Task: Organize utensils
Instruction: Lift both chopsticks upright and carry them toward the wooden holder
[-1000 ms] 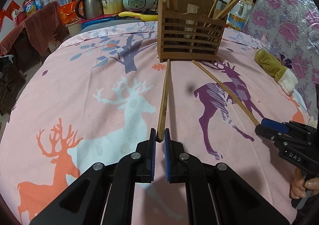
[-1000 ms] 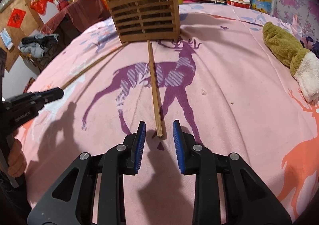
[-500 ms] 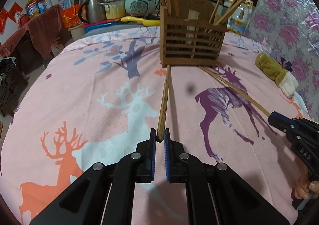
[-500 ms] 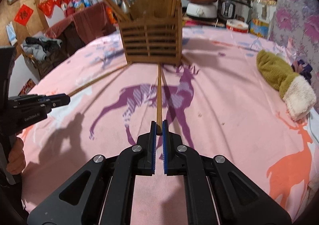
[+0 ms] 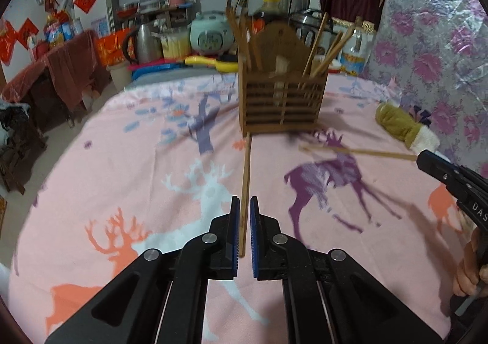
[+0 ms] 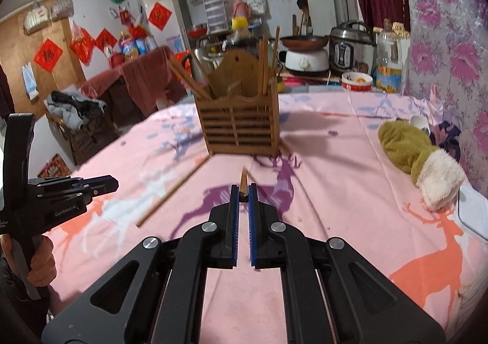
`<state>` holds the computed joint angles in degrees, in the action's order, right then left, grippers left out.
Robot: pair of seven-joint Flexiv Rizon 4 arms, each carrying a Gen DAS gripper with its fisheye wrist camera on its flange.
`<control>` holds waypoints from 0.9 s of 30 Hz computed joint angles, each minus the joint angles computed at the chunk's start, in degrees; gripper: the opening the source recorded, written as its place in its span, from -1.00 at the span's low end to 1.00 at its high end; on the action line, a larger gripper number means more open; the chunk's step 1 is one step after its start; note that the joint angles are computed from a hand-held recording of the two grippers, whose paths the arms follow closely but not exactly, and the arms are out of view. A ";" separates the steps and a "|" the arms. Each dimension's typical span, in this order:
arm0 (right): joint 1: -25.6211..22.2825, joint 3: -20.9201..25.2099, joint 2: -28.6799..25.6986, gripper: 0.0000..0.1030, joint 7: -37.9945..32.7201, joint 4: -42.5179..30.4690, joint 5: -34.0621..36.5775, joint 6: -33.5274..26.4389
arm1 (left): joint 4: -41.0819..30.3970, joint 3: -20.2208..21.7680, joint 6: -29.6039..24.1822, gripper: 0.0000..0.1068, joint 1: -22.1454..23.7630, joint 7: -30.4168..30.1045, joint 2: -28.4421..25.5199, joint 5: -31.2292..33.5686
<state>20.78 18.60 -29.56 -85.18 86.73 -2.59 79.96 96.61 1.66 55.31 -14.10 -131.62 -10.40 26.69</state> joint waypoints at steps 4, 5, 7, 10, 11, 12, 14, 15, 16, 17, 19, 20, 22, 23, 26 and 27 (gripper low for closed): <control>-1.25 1.74 1.15 -0.87 -1.42 -0.74 1.28 0.62 | -2.49 -0.26 -1.11 -0.88 -0.80 -0.62 1.72 2.75; -1.33 1.90 1.52 -0.87 -1.72 -0.56 1.55 1.07 | -2.79 -0.47 -1.15 -0.88 -0.82 -0.57 2.09 3.08; -1.65 2.39 2.39 -0.87 -2.51 -0.15 2.06 2.23 | -3.45 -0.97 -1.24 -0.88 -0.79 -0.31 2.49 3.40; -2.34 3.41 3.35 -0.87 -3.57 0.58 2.95 3.56 | -2.84 -1.84 -0.83 -0.85 -0.39 2.39 2.49 1.40; -2.59 3.76 3.45 -0.87 -3.89 0.64 3.20 3.55 | -2.44 -2.09 -1.04 -0.76 -0.27 3.56 2.15 0.34; -2.58 3.78 3.49 -0.87 -3.95 0.70 3.31 3.41 | -2.10 -2.22 -1.77 -0.29 -0.33 4.16 1.53 -0.26; -2.40 3.52 3.31 -0.87 -3.79 0.52 3.45 2.94 | -1.54 -1.75 -2.84 0.07 -0.87 2.97 0.32 0.88; -2.21 3.18 3.17 -0.87 -3.50 0.42 3.51 2.87 | -0.98 -1.78 -3.15 0.07 -0.55 4.20 -0.62 -0.26; -2.25 3.18 3.12 -0.87 -3.41 0.31 3.66 2.75 | -0.26 -1.87 -3.22 0.05 0.02 5.73 -1.44 -2.55; -2.42 3.38 3.07 -0.87 -3.41 0.17 3.95 2.56 | 0.72 -1.88 -2.86 0.01 0.60 7.04 -2.03 -4.95; -3.05 4.17 2.99 -0.87 -3.86 -0.39 4.74 1.73 | 2.00 -1.86 -2.90 -0.25 1.57 9.70 -3.30 -9.30; -3.18 4.36 2.99 -0.87 -4.12 -0.58 5.05 1.41 | 2.37 -1.72 -3.29 -0.31 1.81 10.59 -3.92 -10.74; -2.71 3.79 3.13 -0.87 -4.10 -0.53 5.16 1.42 | 3.28 -1.34 -3.67 -0.39 2.08 11.89 -4.44 -12.85; -2.78 3.89 3.11 -0.87 -4.31 -0.63 5.37 1.33 | 3.77 -1.32 -3.73 -0.40 2.36 12.79 -4.58 -14.17; -2.72 3.88 3.13 -0.87 -4.67 -0.76 5.94 1.21 | 4.49 -0.88 -3.46 -0.46 2.18 13.95 -4.65 -15.26; -2.71 3.90 3.18 -0.87 -4.75 -0.79 6.08 1.15 | 4.72 -0.76 -3.19 -0.48 2.13 14.10 -4.61 -15.43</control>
